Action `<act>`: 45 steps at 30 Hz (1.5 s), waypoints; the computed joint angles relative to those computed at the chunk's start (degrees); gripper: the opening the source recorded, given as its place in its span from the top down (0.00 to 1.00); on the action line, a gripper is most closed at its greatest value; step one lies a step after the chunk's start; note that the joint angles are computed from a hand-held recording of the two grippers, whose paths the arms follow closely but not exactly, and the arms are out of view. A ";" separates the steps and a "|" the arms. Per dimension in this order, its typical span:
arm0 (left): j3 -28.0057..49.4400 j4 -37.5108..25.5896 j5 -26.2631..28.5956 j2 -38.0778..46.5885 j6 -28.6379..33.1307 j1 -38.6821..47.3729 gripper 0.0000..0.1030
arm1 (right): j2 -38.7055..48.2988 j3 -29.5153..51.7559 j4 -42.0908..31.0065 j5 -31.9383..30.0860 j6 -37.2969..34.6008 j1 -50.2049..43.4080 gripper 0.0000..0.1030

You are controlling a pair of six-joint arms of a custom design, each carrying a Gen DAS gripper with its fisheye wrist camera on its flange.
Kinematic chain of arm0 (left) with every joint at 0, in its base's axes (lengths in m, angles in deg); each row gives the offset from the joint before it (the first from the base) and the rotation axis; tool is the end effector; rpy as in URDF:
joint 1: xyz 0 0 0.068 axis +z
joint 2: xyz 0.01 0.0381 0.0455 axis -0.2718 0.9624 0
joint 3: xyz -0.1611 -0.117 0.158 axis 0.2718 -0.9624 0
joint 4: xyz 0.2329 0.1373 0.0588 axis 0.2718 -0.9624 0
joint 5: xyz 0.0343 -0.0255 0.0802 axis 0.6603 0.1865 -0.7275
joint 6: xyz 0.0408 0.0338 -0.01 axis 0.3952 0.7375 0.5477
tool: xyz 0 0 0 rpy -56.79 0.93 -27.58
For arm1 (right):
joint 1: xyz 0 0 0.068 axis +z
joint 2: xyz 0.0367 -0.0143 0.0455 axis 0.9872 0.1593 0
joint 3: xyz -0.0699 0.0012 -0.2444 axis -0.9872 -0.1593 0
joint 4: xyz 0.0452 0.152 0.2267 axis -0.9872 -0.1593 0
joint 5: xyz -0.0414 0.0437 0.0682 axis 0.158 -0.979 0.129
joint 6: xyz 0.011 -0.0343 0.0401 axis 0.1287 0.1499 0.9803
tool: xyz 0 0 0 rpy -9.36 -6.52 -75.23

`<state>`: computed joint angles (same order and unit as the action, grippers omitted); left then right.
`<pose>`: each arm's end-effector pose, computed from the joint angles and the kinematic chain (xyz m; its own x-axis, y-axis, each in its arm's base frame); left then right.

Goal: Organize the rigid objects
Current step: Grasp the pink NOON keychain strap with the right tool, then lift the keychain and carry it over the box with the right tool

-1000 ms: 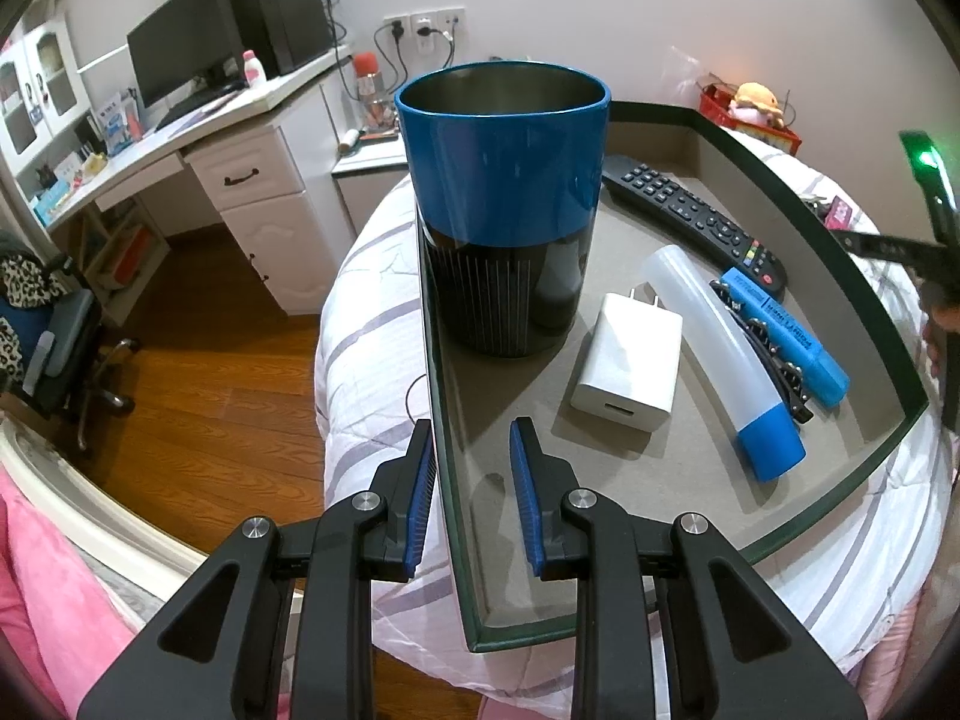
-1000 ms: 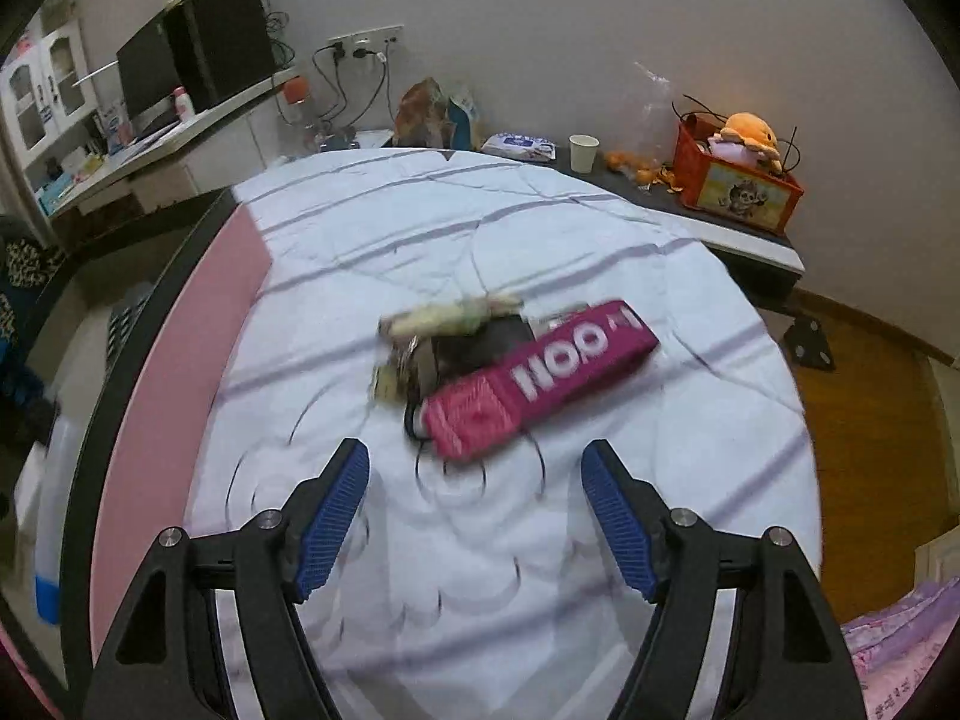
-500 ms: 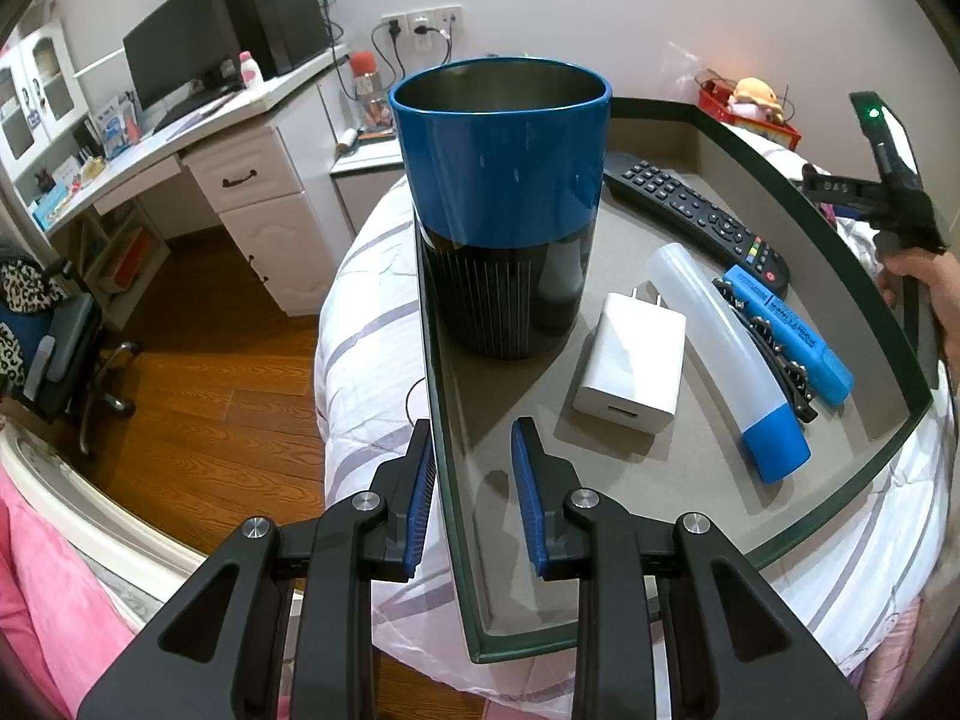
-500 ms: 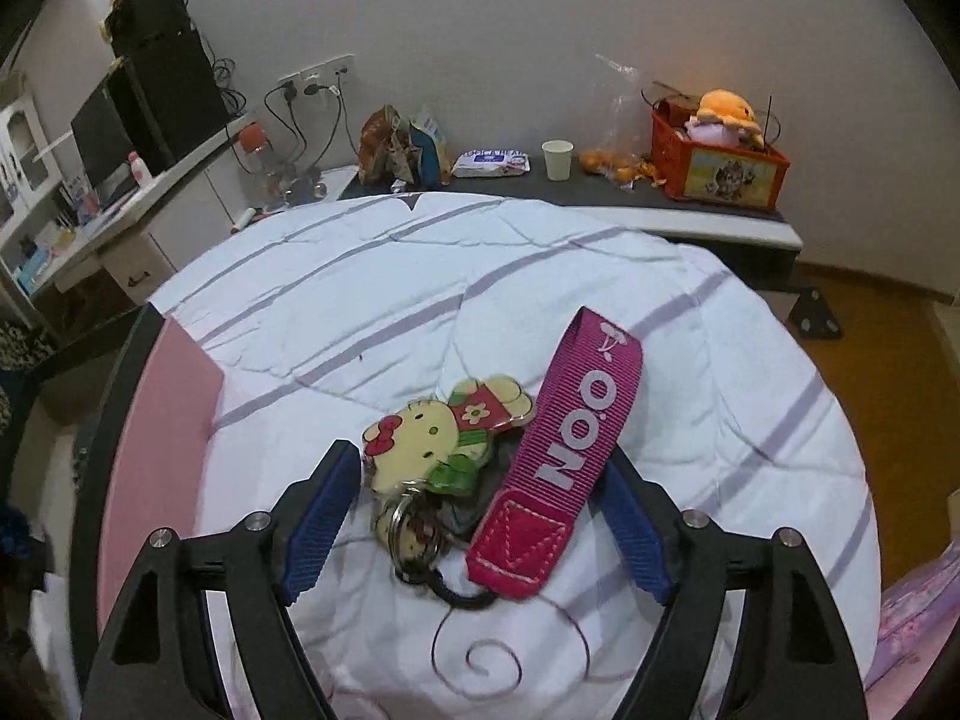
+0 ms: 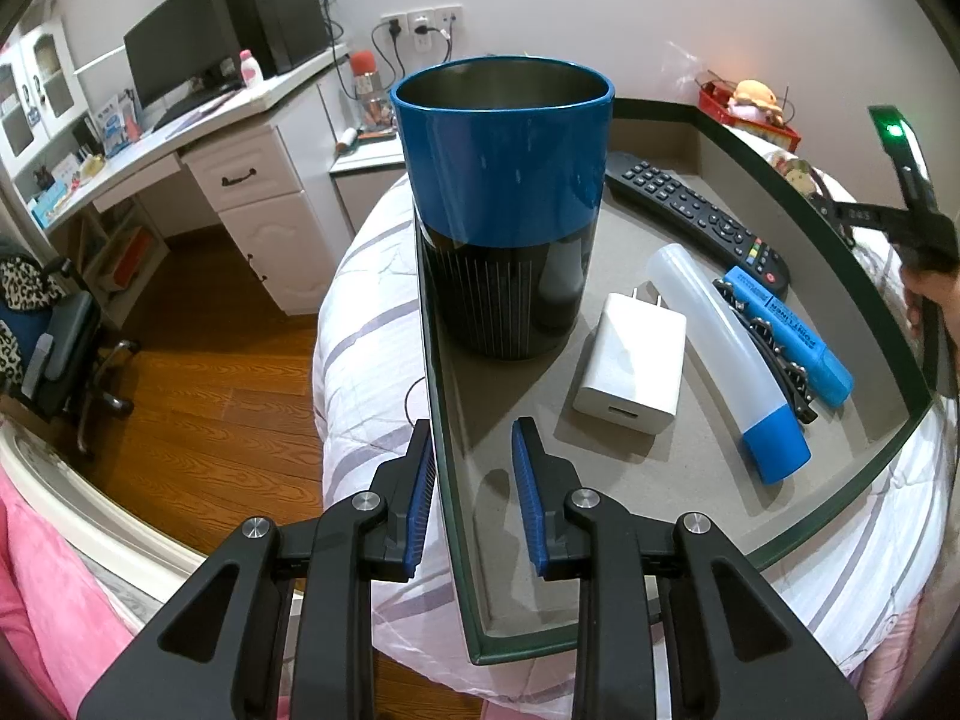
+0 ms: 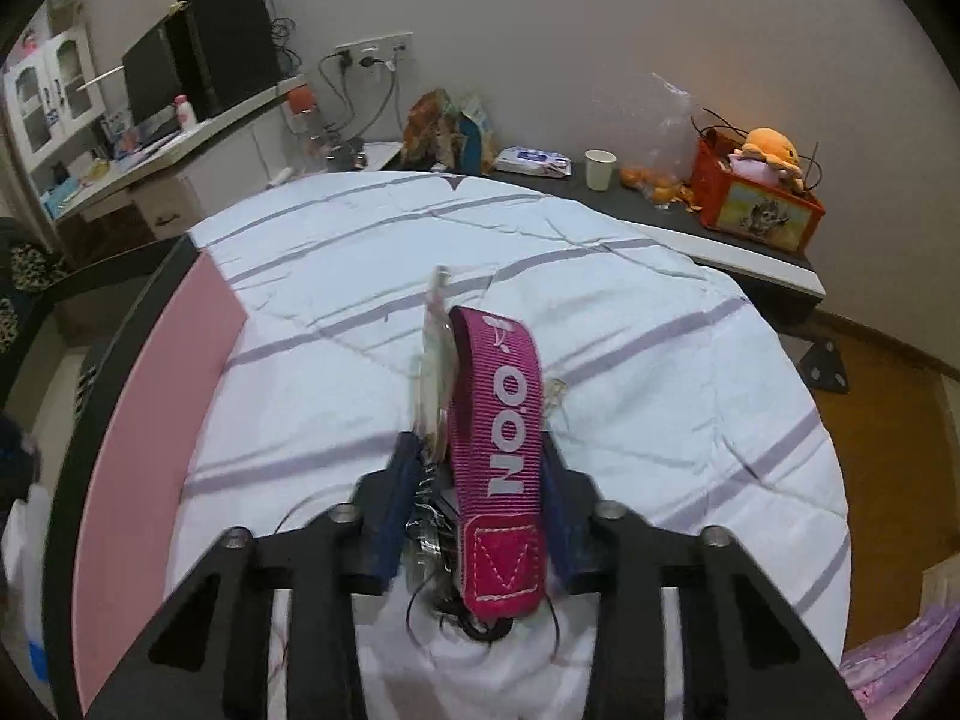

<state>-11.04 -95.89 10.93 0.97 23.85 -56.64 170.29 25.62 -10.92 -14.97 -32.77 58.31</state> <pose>0.1232 -0.0857 0.1820 -0.8144 0.0160 -0.5801 -0.0338 0.9966 0.0749 0.2778 -0.0997 0.1636 -0.7695 -0.1333 -0.6246 -0.2196 0.9736 0.0628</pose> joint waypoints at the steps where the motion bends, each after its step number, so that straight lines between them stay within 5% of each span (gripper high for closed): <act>1: -0.06 0.32 0.18 0.08 0.33 0.35 0.75 | -0.46 -0.23 -0.52 -0.55 -0.63 -0.46 0.72; 19: -0.37 0.22 0.55 -0.95 0.19 1.03 0.76 | -18.69 -11.07 -17.66 -10.78 -18.47 -12.46 0.76; 29: -0.39 -0.81 -0.25 -1.77 -0.95 -0.10 0.76 | -26.72 -14.09 -23.16 -18.52 -20.05 -16.43 0.76; 45: -0.28 -1.47 -0.76 -2.02 -1.72 -1.01 0.75 | -37.05 -11.56 -29.90 -21.82 -17.48 -15.13 0.76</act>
